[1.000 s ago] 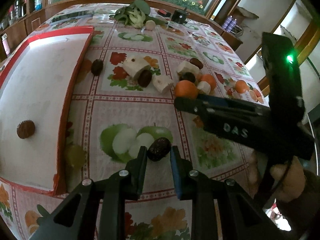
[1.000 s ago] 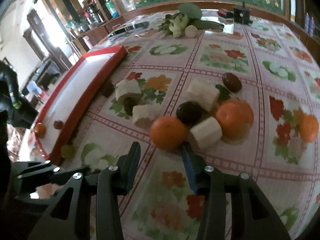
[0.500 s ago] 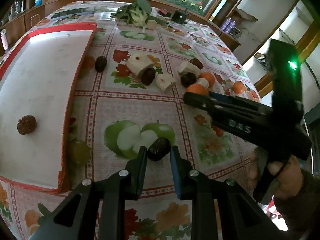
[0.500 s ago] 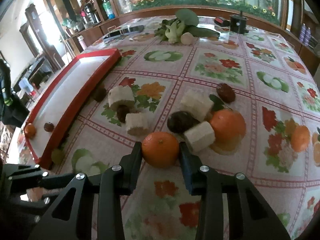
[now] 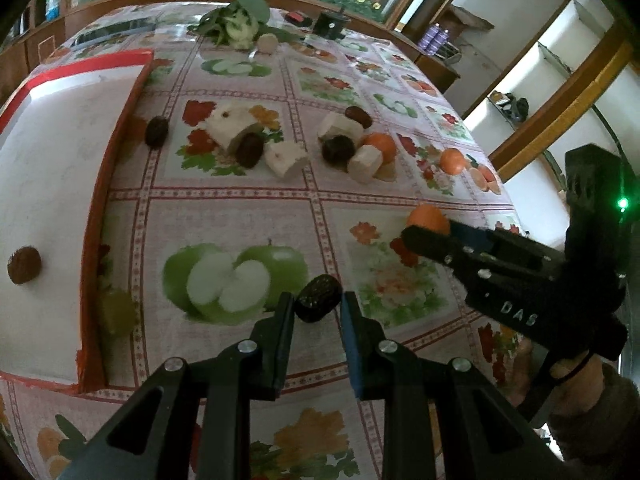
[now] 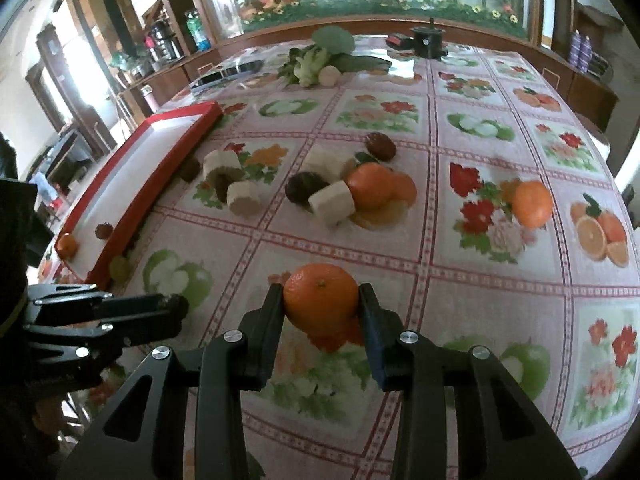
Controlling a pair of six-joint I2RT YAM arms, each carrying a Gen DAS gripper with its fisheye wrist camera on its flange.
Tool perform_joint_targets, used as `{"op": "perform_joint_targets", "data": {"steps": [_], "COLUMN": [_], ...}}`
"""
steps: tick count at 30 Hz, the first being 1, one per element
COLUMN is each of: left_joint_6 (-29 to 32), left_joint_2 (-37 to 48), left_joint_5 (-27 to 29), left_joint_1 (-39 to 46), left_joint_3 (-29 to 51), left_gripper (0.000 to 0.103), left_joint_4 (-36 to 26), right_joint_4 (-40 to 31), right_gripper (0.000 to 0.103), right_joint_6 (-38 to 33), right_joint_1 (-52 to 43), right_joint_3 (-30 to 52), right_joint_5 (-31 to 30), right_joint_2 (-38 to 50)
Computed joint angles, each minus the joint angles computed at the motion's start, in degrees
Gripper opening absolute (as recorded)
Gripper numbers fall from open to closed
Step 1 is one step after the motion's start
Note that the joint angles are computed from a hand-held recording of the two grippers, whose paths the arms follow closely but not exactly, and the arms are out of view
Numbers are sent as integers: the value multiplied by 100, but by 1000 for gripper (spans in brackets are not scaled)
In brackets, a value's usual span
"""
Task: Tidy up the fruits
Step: 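Grasp an orange with the right tool while the left tool holds the date, then carry both fruits to the white tray and open both tools there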
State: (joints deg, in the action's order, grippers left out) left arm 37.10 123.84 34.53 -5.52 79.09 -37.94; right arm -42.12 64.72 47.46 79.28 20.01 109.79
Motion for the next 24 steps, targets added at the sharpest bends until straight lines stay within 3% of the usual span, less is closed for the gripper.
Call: {"op": "perform_joint_targets", "data": {"steps": [6, 15, 24], "left_joint_6": [59, 147, 108], "left_joint_2": [20, 261, 894], "left_joint_5": [135, 361, 448], "left_joint_1": [128, 653, 1329], "left_joint_3": [175, 762, 2011], "left_gripper": [26, 26, 26], "left_joint_4": [-181, -604, -1059], "right_joint_4": [-81, -255, -954], "right_gripper": [36, 36, 36], "right_joint_6": [-25, -416, -1199], "right_joint_1": [20, -17, -63], "right_joint_3": [259, 1393, 3928], "right_joint_5": [-4, -173, -308], "right_joint_2": [147, 915, 2431]}}
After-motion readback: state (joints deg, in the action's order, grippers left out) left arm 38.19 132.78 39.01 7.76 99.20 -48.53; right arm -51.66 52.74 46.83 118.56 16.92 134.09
